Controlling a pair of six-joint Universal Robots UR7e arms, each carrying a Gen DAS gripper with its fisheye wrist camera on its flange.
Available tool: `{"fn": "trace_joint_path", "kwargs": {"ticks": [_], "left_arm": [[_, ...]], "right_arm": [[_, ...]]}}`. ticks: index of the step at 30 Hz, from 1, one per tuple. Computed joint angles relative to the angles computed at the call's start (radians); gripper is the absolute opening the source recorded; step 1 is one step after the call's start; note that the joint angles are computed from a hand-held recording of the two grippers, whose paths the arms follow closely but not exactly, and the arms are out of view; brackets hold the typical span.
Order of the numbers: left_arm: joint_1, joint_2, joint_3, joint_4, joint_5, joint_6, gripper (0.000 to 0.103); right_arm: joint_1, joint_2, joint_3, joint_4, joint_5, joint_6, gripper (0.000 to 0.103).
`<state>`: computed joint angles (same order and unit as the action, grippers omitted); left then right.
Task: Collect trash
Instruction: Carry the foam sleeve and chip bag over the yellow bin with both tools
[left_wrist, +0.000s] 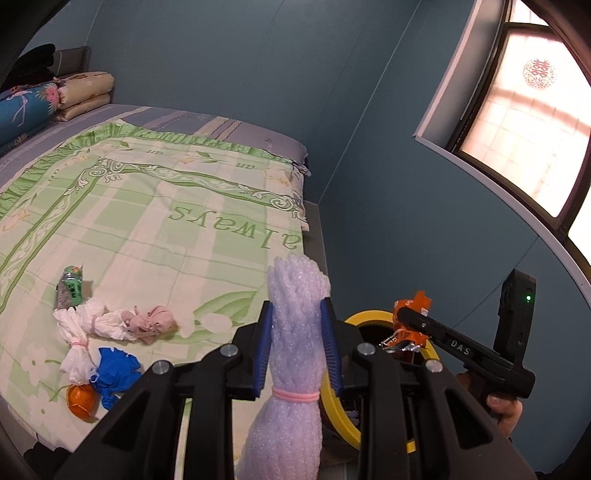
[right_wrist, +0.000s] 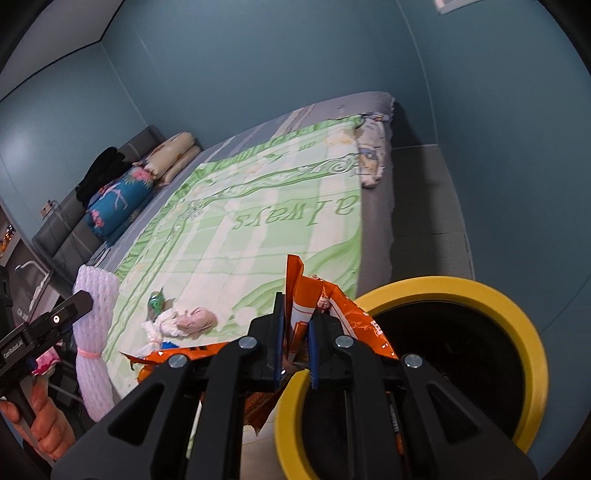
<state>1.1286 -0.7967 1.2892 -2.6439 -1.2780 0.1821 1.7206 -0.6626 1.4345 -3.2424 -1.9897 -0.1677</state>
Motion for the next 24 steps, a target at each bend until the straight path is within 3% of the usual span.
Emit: {"fn": "trace_joint_path", "kwargs": {"ticks": [15,24], "left_arm": [[-0.040,0.058,-0.030,0.054,-0.028,0.019,0.024],[-0.057,0.107,-0.063,0.105,-0.056,0.033,0.024]], "right_arm": [[-0.035,-0.060,0.078,-0.074,-0.023,0.027,0.010],[-0.052,-0.071,0.114,-0.150,-0.089,0.002,0.010]]}}
